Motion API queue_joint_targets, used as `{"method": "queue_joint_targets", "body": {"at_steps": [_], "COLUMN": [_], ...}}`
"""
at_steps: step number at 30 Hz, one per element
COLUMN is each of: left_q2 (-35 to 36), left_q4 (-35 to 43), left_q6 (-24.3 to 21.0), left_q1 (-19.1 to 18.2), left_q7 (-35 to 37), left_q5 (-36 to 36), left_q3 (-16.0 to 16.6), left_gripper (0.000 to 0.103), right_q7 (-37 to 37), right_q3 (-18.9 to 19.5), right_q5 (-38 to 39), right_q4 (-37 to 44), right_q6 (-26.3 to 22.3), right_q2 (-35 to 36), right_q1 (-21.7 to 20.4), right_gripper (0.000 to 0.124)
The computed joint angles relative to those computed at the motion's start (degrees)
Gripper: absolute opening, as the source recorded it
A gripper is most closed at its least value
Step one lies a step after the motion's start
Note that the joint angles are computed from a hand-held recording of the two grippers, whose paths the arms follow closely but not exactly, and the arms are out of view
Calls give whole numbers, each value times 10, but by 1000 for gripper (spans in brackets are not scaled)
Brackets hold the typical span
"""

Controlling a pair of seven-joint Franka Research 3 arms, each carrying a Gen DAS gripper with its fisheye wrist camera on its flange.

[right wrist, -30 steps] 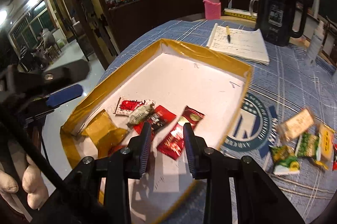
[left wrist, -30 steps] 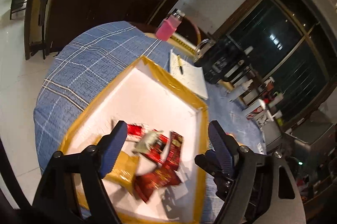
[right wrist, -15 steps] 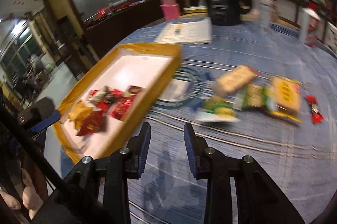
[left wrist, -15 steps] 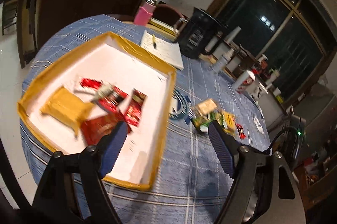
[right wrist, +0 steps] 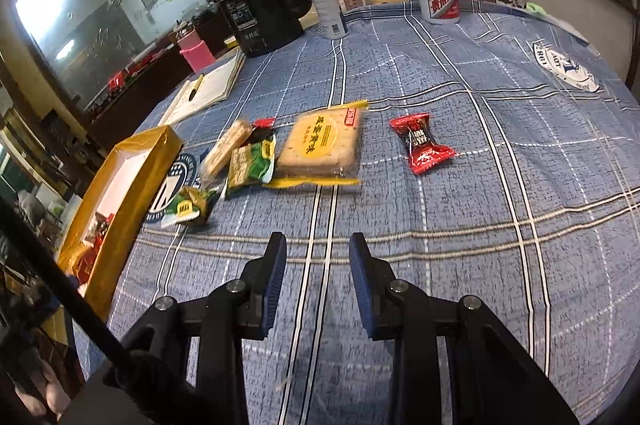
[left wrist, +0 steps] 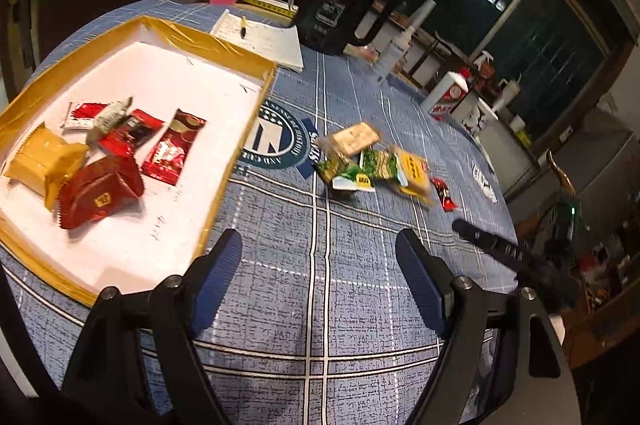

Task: Organize snacks
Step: 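Grasp the green pea snack pack with the right tool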

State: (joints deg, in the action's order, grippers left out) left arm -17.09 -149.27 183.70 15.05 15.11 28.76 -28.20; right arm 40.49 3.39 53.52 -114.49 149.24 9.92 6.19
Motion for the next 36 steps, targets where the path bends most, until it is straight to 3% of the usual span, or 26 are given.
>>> {"method": "queue_joint_targets", "body": {"at_steps": [4,7,13,16,19,20,24,25,28,30,36], "left_q2": [11,26,28,25,23,22,34,40,50,49,52], "left_q4": [6,14,19,17,14,13,15,18,24,27,46], "left_q6": [-4,-5,-16,-18,-15,-13,0,1,-1,-9,-40], "left_q1": [10,0,-29,-41,-47,-42,-32,-34,-43,-45,-50], "left_q7": [-4,-5,-1,4,8,7,12,16,25,27,20], "left_q5": [8,12,26,32,34,36,35,32,25,26,57], "left_q3": [-8,5,36,49,59,56,51,53,59,57,60], "left_gripper": [80,80,80,80,80,80,80,80,80,80,80], "right_q7": [-3,4,67,127,151,142,95,75,26,-1,-49], "right_q3": [7,16,27,13,18,31,48,49,43,39,36], "right_q5": [15,0,-108,-201,-246,-235,-189,-169,-124,-107,-79], "right_q4": [41,74,160,203,220,222,207,193,137,104,57], "right_q6": [-15,-21,13,26,-10,-45,-176,-188,-144,-102,-67], "right_q2": [28,49,118,158,174,171,144,134,96,79,58], "right_q1": [-3,6,50,79,74,57,10,2,1,8,21], "right_gripper": [32,32,32,32,27,21,21,21,29,44,44]}}
